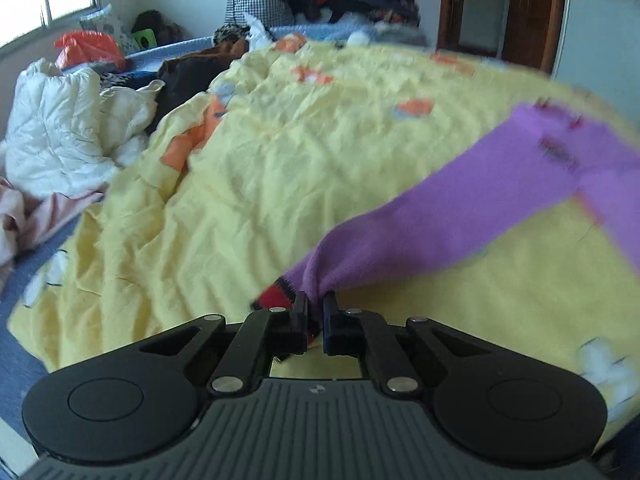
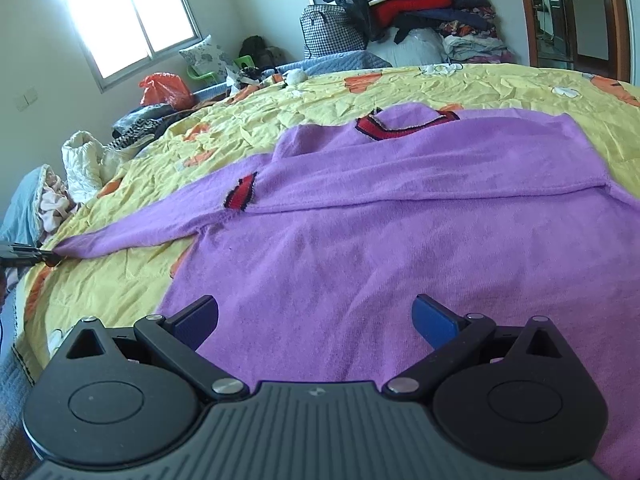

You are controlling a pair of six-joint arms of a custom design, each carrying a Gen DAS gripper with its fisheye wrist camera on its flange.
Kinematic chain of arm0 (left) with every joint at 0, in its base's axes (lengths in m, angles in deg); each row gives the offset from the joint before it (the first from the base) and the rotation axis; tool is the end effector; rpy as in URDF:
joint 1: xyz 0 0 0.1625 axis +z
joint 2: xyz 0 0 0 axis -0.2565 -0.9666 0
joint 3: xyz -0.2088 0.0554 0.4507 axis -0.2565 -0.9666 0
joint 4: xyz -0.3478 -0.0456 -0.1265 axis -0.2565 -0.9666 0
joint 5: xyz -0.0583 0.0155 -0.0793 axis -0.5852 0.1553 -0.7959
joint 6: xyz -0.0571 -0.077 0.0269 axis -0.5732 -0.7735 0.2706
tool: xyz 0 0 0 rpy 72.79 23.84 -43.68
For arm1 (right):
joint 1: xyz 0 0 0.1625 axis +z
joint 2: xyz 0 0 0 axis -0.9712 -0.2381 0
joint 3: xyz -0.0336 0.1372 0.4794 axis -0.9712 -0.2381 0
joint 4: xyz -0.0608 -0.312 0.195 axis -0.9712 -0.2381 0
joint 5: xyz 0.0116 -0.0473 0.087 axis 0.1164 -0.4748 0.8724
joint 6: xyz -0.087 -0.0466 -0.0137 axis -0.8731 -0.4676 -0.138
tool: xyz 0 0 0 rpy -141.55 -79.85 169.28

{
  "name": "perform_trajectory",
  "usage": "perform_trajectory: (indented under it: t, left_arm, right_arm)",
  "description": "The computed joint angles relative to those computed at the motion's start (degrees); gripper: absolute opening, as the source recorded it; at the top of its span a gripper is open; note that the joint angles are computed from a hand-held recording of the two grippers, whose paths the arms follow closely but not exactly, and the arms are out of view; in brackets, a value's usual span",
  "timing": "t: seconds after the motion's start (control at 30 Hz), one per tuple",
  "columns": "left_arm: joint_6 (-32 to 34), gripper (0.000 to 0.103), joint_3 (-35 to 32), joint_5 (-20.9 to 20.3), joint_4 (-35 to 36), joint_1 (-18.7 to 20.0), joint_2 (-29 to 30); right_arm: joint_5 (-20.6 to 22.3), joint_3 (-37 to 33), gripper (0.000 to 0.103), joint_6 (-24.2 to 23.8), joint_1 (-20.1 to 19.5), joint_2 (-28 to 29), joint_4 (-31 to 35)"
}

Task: Fold small clothes

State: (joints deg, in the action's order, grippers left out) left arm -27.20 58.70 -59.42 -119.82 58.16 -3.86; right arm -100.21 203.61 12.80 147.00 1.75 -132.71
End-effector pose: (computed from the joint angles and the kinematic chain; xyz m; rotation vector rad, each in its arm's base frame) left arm -0.1260 -0.4167 0.2569 0.4364 2.2211 -0.8612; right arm -0.0200 -0.4946 0.3420 0.5901 -2.5529 1.0410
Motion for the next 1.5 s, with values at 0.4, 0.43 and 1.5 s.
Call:
perform_trajectory:
  t: [0.4,0.43,1.5]
  left_arm:
    - [-28.19,0.006,-12.29,-22.75,-17.16,-5.67,13.2]
    - [-29.96,0.001,-14.79,-24.42,-17.22,-4.95,15.72]
    - [37.98,0.07,-20.33,-2.56,-5.51,-1.44,31.81]
  right_arm:
    - [6.16,-0.04,0.103,1.64,-3.46,-1.54,2.76]
    - [6.74,-0.02,0.103,1.44,-3.88,-1.82,3.23]
    - [19.26,-13.54,0.103,8.48,1.92,5.33,31.47]
